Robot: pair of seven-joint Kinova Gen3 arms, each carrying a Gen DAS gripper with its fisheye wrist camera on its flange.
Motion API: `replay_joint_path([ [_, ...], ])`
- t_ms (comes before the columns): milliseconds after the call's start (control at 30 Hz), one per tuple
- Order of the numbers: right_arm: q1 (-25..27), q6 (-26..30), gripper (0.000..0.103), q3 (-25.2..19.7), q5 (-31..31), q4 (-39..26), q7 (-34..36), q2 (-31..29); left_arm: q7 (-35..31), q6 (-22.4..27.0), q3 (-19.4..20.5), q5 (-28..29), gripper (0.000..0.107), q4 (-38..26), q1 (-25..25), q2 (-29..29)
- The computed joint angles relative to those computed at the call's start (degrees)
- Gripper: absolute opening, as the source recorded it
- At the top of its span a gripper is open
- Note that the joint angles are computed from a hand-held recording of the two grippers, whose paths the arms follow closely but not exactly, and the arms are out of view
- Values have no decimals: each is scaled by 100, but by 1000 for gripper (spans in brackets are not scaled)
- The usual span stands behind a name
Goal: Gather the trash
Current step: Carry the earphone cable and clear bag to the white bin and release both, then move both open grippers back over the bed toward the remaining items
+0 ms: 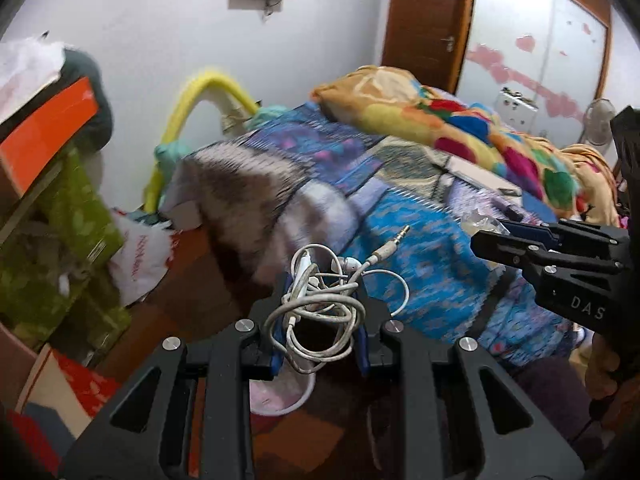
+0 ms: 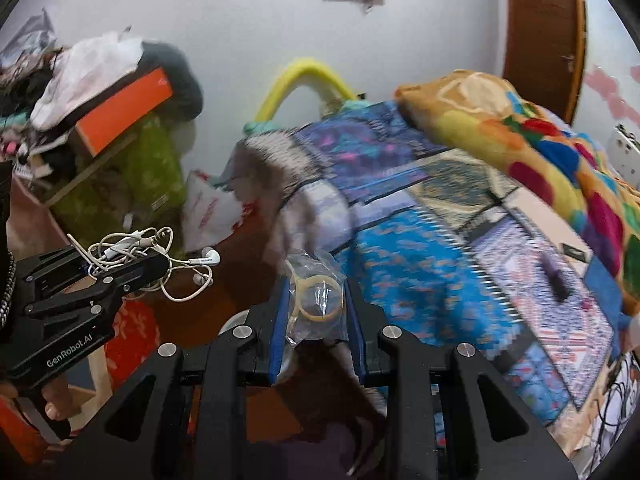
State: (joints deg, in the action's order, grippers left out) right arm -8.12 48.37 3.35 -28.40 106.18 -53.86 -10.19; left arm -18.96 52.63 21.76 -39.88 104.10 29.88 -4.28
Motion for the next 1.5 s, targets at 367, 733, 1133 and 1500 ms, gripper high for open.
replay_joint_path([
  [367,-522,-258,25,-826,782,61,-1000,639,-511,-1008,-503,1234,27,1364,-732,-379],
  [733,-999,-17,25,-1197,1449,-372,-1870,2081,-1299,-1959,-978,2232,27,2199,-1241,343],
  [1133,-1062,168,47,-1312,1352,-923,-1887,2700,-2890,-2543,-1482,3765,31,2224,-1635,1001],
  [1500,-918,121,47,-1207,1541,-829,-1972,2470,-3318,-2328,-1546,4173,45,1679,-1658,1294],
])
